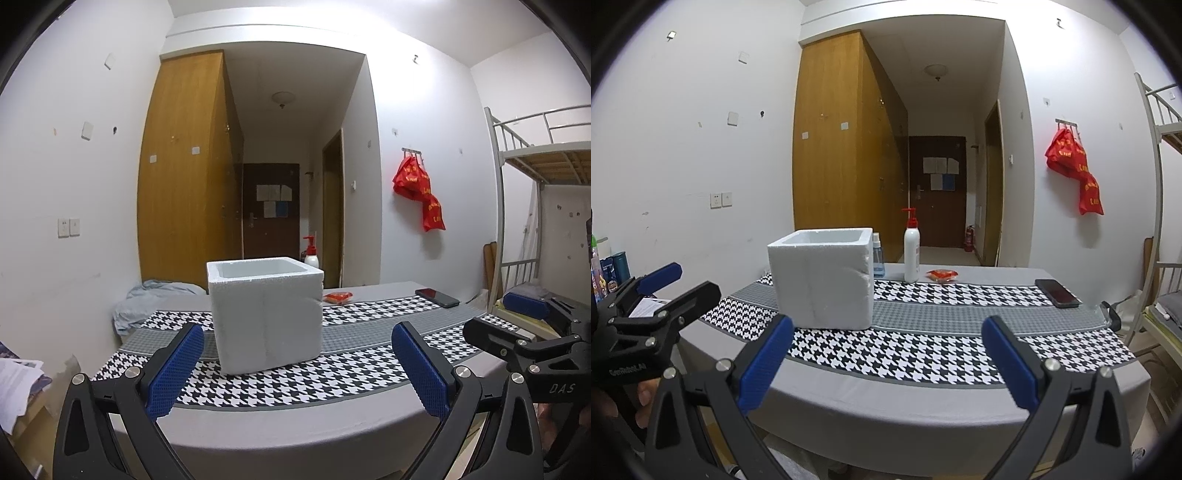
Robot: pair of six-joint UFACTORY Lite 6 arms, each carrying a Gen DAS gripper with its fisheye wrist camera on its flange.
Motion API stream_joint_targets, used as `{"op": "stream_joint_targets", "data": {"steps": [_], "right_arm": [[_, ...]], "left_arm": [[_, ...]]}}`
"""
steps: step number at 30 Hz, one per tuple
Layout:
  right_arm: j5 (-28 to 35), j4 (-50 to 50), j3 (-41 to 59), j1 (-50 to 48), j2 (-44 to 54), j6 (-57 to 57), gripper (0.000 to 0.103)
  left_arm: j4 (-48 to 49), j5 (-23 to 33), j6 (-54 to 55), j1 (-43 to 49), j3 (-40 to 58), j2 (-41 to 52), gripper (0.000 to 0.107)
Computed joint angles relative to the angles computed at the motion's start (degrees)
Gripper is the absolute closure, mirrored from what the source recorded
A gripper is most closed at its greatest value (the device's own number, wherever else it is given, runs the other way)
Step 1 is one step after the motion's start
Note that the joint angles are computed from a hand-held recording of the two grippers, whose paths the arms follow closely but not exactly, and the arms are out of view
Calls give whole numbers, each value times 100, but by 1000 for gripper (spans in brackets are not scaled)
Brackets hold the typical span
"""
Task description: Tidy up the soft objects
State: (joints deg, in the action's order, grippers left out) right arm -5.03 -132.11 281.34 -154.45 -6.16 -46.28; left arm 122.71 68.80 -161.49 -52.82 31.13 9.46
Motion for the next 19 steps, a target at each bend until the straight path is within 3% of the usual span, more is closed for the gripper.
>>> {"op": "stream_joint_targets", "data": {"steps": [8,19], "right_arm": [[6,732,-35,23,-18,-727,0],[24,970,-42,64,-21,-974,0]], "left_arm": [[-5,-60,28,38,43,20,5],[52,-73,-6,35,8,16,5]]}}
